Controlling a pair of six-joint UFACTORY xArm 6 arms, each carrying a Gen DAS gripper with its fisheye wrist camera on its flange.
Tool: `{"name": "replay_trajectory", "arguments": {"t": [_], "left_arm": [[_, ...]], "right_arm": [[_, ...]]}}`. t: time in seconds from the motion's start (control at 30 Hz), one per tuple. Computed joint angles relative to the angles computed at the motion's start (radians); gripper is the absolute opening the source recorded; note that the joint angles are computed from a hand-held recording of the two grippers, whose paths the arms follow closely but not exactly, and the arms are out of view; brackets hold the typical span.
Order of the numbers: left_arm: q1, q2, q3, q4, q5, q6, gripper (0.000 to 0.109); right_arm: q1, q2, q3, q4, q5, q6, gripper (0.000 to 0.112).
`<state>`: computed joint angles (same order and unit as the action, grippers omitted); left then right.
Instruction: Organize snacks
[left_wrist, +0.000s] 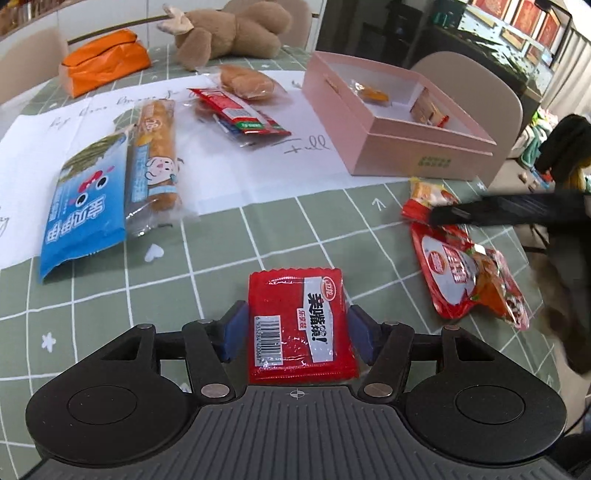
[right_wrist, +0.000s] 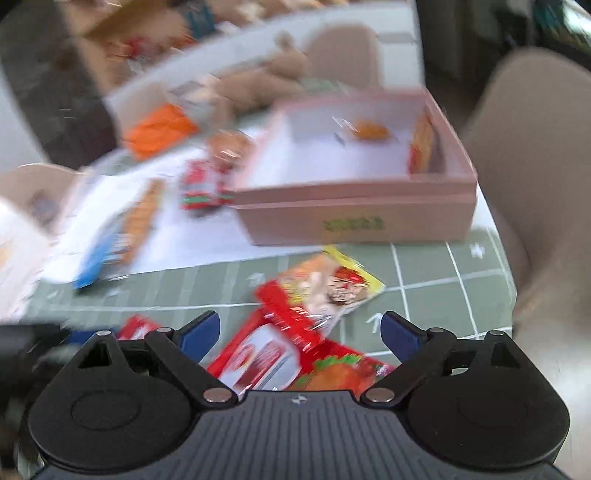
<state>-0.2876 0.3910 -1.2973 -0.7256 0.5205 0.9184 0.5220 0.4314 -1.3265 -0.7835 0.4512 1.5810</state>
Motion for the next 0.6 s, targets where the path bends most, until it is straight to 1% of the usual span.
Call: {"name": "replay_trajectory", "arguments": {"t": [0.03,0.07,0.1,0.17,0.27,0.33,0.43,0.5,0.53,0.57,0.6], "left_arm": [[-0.004,-0.009,0.016,-0.003,-0.013,0.013,0.065],[-0.010,-0.019,0.033,-0.005,-0.028,0.029,0.065],[-0.016,-0.028,0.049,-0.007,-0.044,0.046,0.065],[-0.027,-0.035,0.070,-0.014,-0.073,0.075,0.065],[-0.032,-0.046,0.091,-0.042,-0.091,0.099,0.065],[-0.028,-0.044,0.085,-0.057,-0.080,0.102,0.065],[-0.017,-0.038,0.072,-0.083,-0.054,0.105,0.065],[-0.014,-0.037,0.069,-0.097,-0.046,0.113,0.065],[-0.014,-0.038,0.071,-0.101,-0.047,0.119,0.065],[-0.016,-0.039,0.073,-0.101,-0.051,0.123,0.065],[-0.018,-0.040,0.075,-0.098,-0.055,0.125,0.066]], "right_arm": [[-0.006,0.050,-0.058,0.045,0.025,-0.034,0.094],[-0.004,0.079,-0.096,0.048,0.049,-0.044,0.097],[0.000,0.112,-0.142,0.033,0.074,-0.056,0.096],[0.013,0.186,-0.249,0.045,0.128,-0.145,0.096],[0.032,0.258,-0.347,0.017,0.169,-0.232,0.097],[0.029,0.266,-0.353,0.006,0.146,-0.244,0.097],[0.014,0.227,-0.291,-0.017,0.098,-0.191,0.096],[0.012,0.204,-0.267,-0.020,0.104,-0.185,0.085],[0.014,0.182,-0.245,-0.017,0.112,-0.194,0.066],[0.014,0.163,-0.222,-0.003,0.098,-0.205,0.056],[0.008,0.129,-0.174,-0.002,0.058,-0.195,0.055]]}}
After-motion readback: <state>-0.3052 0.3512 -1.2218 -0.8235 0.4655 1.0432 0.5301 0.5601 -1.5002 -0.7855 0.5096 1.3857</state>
